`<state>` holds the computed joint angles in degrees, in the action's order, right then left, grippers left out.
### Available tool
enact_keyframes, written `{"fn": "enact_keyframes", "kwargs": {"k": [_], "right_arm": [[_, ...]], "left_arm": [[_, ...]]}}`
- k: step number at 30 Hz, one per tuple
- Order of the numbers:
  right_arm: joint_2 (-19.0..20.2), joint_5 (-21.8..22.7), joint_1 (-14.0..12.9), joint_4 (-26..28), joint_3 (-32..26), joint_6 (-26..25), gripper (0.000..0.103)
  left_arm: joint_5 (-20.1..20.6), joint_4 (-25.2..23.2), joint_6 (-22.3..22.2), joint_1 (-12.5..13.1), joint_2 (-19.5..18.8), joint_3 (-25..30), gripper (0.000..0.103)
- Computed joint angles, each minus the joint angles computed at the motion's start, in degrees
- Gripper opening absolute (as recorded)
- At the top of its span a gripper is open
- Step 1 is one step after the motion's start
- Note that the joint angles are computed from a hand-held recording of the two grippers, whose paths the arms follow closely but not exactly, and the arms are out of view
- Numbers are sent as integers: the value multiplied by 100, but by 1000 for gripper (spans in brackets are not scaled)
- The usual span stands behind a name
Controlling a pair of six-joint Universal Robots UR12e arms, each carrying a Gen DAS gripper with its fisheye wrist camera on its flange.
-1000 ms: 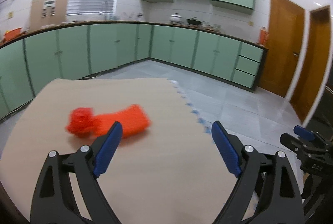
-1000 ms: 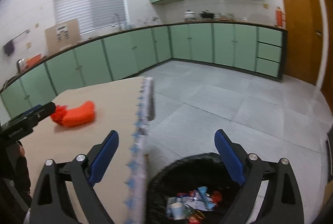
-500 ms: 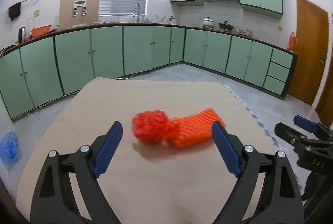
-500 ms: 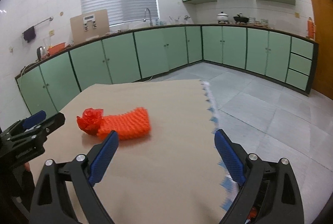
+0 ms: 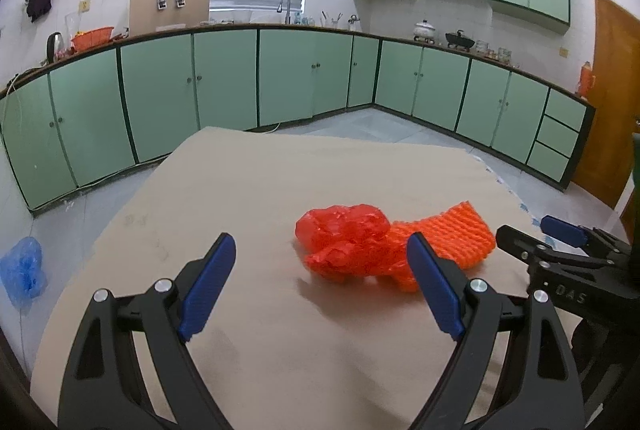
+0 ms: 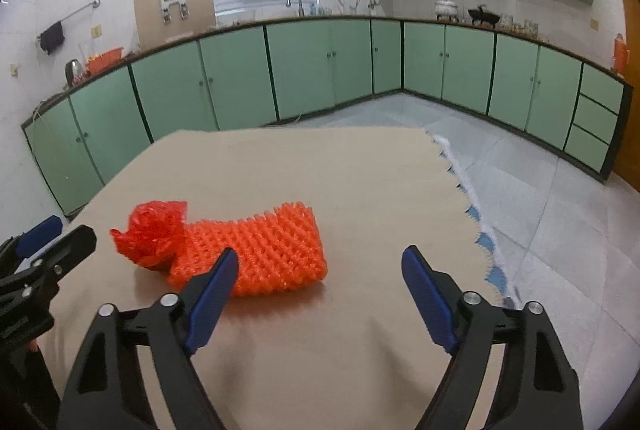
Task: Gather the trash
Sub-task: 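Move both tools back over the table toward the red bag and orange net, then grasp the red plastic bag with the left tool while the right tool grasps the orange net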
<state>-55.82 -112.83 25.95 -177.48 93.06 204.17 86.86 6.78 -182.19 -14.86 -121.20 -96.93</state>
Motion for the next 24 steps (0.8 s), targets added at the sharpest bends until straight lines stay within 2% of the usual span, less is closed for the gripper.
{"fn": "enact_keyframes", "kwargs": {"k": [6, 11, 13, 15, 17, 20, 24], "right_arm": [[105, 348, -95, 535, -218, -8, 70], [152, 717, -162, 835, -338, -76, 52], [161, 899, -175, 784, -340, -194, 41], [169, 903, -164, 754, -344, -253, 36], [167, 959, -168, 675, -323, -276, 26], [151, 1021, -177, 563, -279, -268, 20], [111, 924, -168, 410, -197, -220, 17]], "left_arm": [[-1, -255, 49, 5, -105, 153, 84], [26, -433, 74, -4, -182, 287, 85], [9, -489, 74, -4, -198, 325, 84], [-29, -562, 75, -1, -214, 373, 84], [-41, -619, 84, -5, -237, 421, 85], [-25, -744, 109, -21, -264, 506, 85], [-33, -939, 134, -31, -299, 595, 84]]}}
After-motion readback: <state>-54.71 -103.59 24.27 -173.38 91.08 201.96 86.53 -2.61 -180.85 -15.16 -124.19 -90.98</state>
